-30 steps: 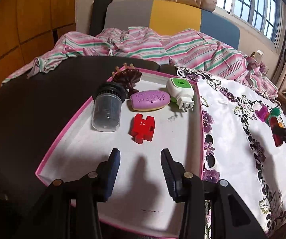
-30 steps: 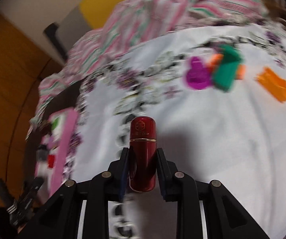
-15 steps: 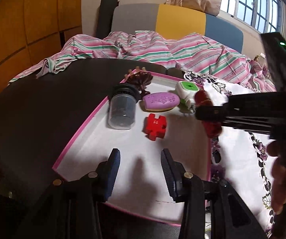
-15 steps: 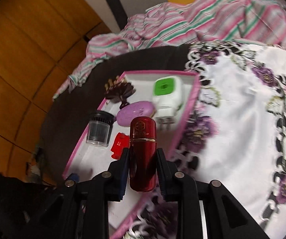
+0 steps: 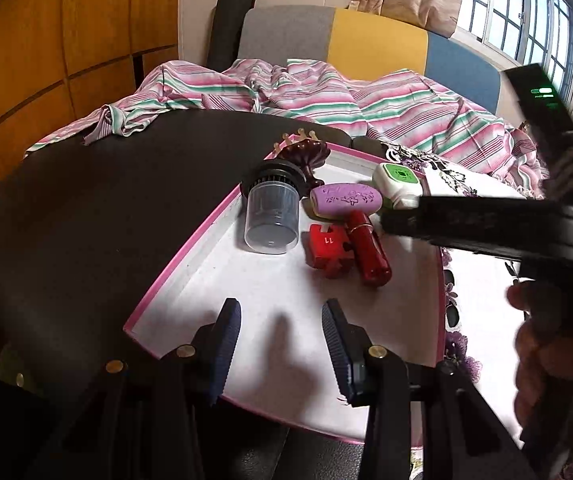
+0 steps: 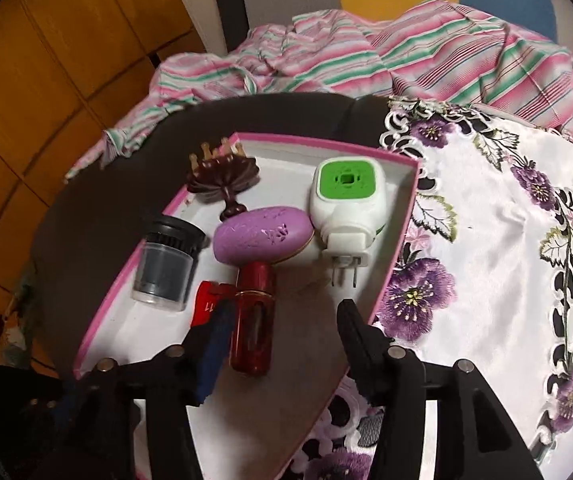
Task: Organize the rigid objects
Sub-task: 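Set the red lipstick tube in the tray and open the right tool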
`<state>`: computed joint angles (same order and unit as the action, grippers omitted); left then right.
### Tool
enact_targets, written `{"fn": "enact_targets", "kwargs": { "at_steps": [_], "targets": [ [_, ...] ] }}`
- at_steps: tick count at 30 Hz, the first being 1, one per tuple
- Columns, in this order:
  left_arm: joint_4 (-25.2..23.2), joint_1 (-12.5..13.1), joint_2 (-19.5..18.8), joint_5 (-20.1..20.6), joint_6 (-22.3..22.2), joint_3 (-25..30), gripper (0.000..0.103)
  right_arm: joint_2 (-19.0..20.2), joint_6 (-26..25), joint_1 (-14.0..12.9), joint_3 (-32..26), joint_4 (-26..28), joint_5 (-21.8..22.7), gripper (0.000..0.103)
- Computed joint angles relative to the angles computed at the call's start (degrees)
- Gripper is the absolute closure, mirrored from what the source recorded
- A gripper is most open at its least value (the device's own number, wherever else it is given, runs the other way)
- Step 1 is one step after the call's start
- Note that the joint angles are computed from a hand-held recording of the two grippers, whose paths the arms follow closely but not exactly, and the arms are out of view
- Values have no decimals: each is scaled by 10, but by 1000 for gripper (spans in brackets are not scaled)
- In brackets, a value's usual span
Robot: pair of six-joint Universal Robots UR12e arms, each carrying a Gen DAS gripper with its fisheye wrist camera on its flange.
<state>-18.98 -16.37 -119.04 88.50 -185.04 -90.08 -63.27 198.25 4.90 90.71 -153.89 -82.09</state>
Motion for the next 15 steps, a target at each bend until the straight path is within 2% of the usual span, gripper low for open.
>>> {"fn": "enact_targets", "kwargs": {
  "at_steps": [2, 5, 8, 12, 15],
  "targets": [
    [4, -2, -1, 1, 0, 0, 61, -8, 9, -1, 13, -25, -2, 48],
    [-14, -3, -2, -8, 1, 6, 61, -14, -3, -2, 16, -12, -10, 48],
    [-9, -8, -1, -1, 11, 5, 61, -29, 25, -10, 39, -42, 2, 48],
    [-26, -14, -1, -1, 15, 11, 61, -42, 16, -15, 49, -13, 3, 48],
    [-22, -18, 1, -1, 21, 10, 61, -52, 10, -21, 63, -11, 1, 48]
  ]
}}
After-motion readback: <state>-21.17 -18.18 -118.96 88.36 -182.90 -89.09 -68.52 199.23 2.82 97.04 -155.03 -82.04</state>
